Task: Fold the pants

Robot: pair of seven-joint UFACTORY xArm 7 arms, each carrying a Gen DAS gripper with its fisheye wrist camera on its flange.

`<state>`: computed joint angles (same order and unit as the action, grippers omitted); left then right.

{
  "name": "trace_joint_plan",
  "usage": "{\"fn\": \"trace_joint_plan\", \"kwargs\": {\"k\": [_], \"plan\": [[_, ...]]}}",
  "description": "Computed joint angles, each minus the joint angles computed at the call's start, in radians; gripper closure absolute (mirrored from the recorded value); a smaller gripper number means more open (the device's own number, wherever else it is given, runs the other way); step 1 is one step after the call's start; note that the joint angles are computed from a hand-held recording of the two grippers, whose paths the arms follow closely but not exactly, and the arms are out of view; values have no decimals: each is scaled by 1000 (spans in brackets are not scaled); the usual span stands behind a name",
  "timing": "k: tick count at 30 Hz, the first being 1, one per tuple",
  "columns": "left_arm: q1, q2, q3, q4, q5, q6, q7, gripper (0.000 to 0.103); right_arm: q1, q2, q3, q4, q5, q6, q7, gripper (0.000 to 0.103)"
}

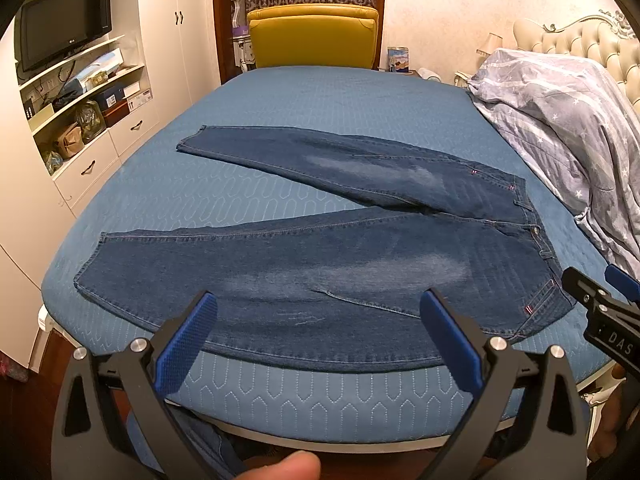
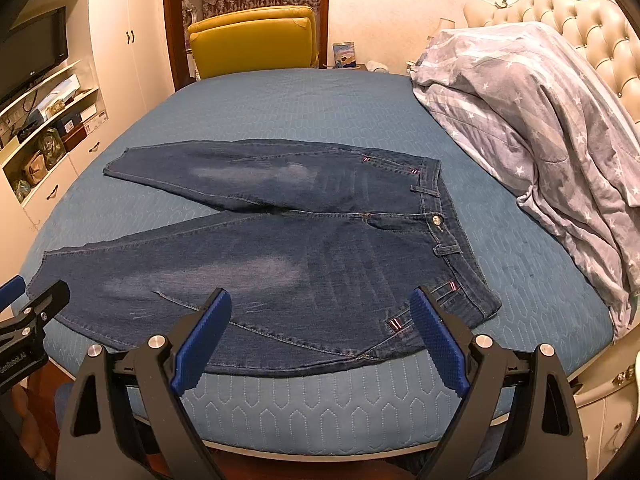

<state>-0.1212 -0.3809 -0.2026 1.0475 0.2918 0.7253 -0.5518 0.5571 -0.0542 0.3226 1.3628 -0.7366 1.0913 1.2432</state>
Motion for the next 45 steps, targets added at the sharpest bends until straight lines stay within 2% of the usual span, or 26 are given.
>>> {"fn": "trace_joint_plan", "kwargs": {"k": [45], "plan": [[1, -3, 2, -2, -5, -4, 2, 1, 2, 0, 0, -7, 2, -10, 3, 15]]}}
